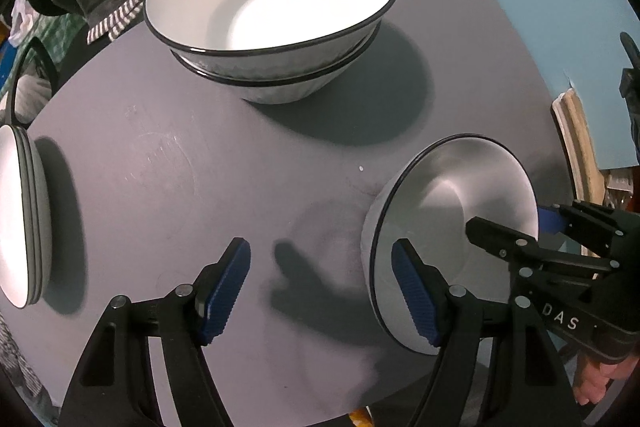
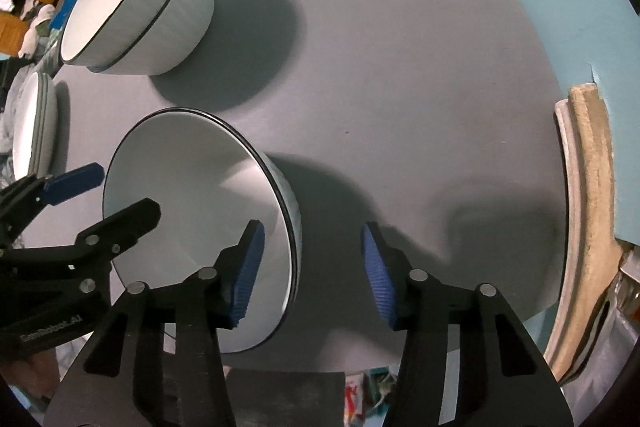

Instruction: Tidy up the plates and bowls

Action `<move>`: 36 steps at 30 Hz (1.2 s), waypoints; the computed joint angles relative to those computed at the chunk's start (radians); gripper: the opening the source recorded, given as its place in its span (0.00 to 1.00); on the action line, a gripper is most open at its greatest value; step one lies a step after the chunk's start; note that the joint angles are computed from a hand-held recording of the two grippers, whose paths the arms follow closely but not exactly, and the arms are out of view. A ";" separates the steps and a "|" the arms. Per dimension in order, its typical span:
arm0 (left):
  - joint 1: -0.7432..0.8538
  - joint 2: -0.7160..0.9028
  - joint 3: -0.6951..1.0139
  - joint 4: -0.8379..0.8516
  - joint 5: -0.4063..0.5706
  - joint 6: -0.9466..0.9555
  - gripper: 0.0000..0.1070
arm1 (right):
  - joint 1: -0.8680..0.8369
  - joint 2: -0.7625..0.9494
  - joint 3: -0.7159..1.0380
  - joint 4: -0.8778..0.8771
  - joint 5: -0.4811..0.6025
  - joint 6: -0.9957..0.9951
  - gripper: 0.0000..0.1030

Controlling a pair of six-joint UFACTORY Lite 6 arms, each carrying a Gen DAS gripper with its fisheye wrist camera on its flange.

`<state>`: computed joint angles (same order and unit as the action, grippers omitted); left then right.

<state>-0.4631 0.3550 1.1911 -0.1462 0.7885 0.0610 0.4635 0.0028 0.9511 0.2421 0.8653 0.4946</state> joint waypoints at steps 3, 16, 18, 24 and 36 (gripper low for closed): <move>0.005 0.016 0.009 -0.019 0.008 0.006 0.64 | -0.019 0.006 -0.003 0.026 0.004 -0.020 0.38; 0.043 0.095 0.069 -0.097 0.057 0.068 0.32 | -0.101 -0.033 -0.066 0.112 0.001 -0.143 0.14; 0.046 0.102 0.072 -0.120 0.065 0.085 0.27 | -0.107 -0.031 -0.063 0.116 0.006 -0.157 0.13; 0.064 0.099 0.043 -0.187 0.052 0.124 0.18 | -0.115 0.002 -0.044 0.125 -0.005 -0.173 0.11; -0.006 0.103 0.053 -0.174 0.067 0.093 0.07 | 0.003 0.049 0.037 0.070 -0.005 -0.032 0.08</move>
